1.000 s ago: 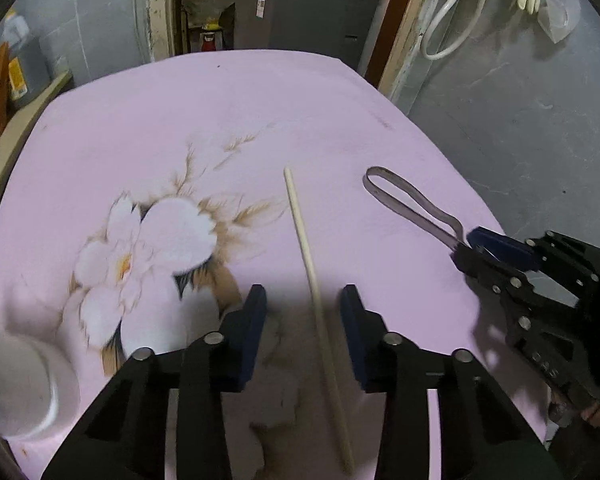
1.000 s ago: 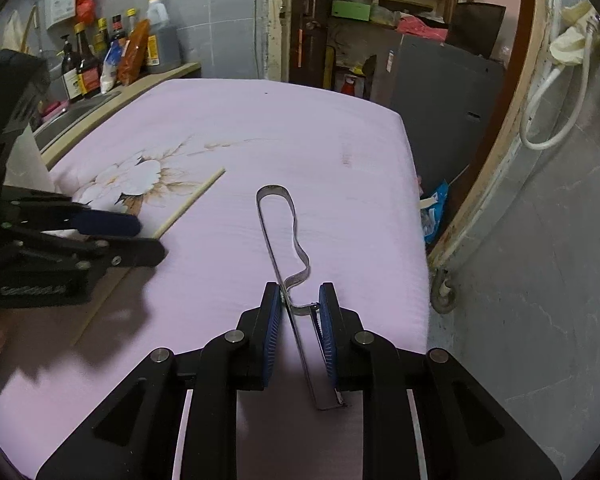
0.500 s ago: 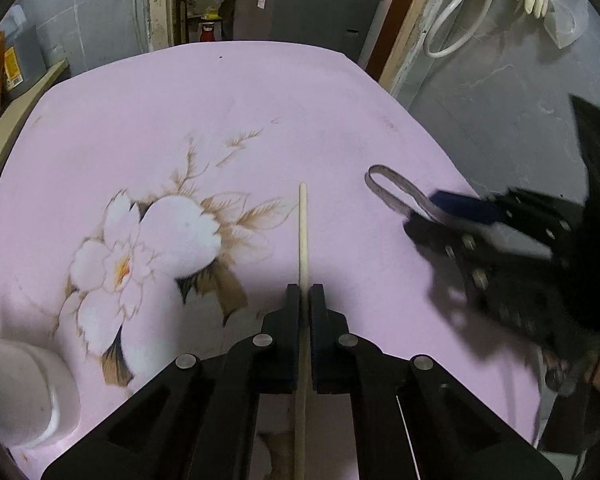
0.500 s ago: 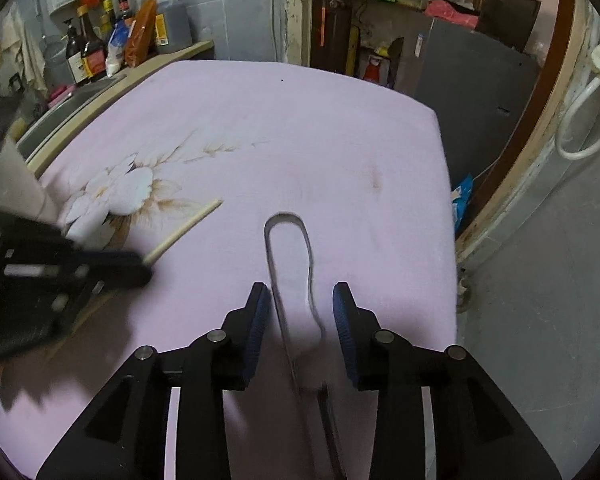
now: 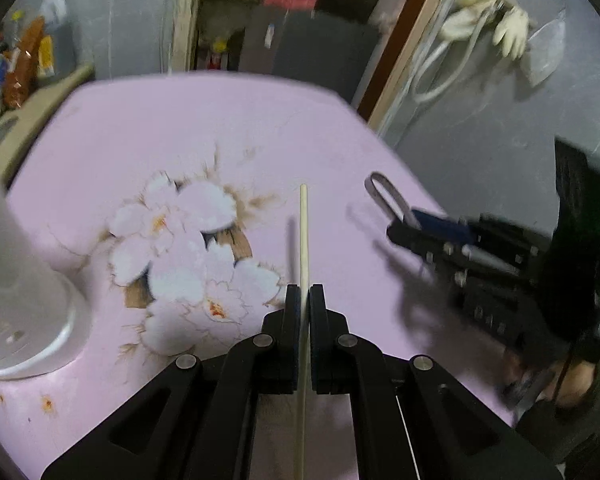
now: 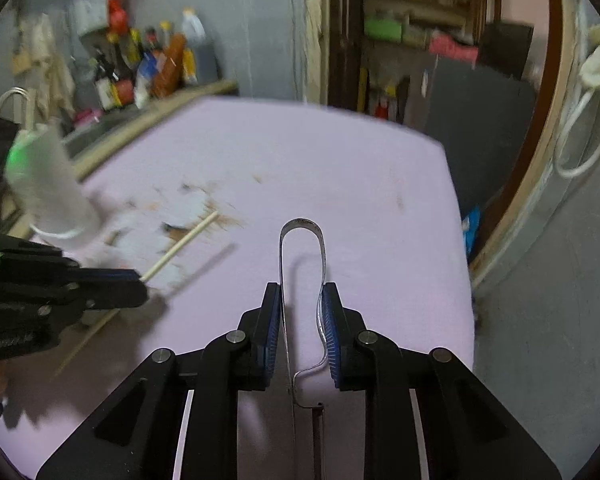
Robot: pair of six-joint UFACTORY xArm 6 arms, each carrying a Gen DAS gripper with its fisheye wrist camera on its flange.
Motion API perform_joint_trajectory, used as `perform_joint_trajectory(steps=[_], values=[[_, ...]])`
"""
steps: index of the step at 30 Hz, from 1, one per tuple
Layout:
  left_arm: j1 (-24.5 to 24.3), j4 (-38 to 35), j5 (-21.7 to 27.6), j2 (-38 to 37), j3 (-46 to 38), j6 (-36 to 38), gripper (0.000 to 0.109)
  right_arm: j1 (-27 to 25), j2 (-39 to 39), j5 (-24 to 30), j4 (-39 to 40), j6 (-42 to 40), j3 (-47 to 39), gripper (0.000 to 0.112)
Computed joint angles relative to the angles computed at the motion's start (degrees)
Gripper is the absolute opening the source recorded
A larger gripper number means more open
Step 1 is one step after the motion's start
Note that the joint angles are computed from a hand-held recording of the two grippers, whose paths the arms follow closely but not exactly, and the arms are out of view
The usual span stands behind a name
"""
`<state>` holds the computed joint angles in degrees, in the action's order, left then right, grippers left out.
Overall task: Organize utensils
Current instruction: 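Lift the wire utensil and chopstick over the white basket and lower them in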
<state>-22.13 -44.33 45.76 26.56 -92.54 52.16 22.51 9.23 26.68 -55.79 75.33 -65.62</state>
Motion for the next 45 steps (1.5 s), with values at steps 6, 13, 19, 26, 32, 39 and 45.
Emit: perform_joint_trajectory(steps=[6,13,19,26,32,39,45], values=[[0.77,-17.71,-9.01,-7.86,9.70,12.94,0.002,5.95,-2.79,6.60,-21.56,19.57,0.51,0.018],[1.01,-42.79,-16.19,-13.52,14.35,32.39,0.002,10.61,-4.42,14.97,-37.64,35.83,-0.65,0.018],[2.72,-55.50,-17.95,-15.92,13.86,42.07,0.002,11.58,-2.98,15.28,-43.69,39.65,-6.11,0.018],[5.64,-59.93,-19.29,-14.67,8.37,46.29,0.002,11.32,2.13,11.59,-49.60,43.05,-15.82,0.018],[10.15,-55.49,-15.91,-10.67,1.22,39.89,0.002,10.55,7.92,6.83,-55.14,47.47,-26.09,0.018],[14.82,-48.73,-14.89,-2.67,-11.31,27.33,0.002,9.11,18.06,-2.86,-59.25,51.59,-42.54,0.018],[15.89,-55.30,-20.95,0.34,-14.48,31.19,0.002,10.34,24.97,-1.15,-59.68,51.19,-50.53,0.018]])
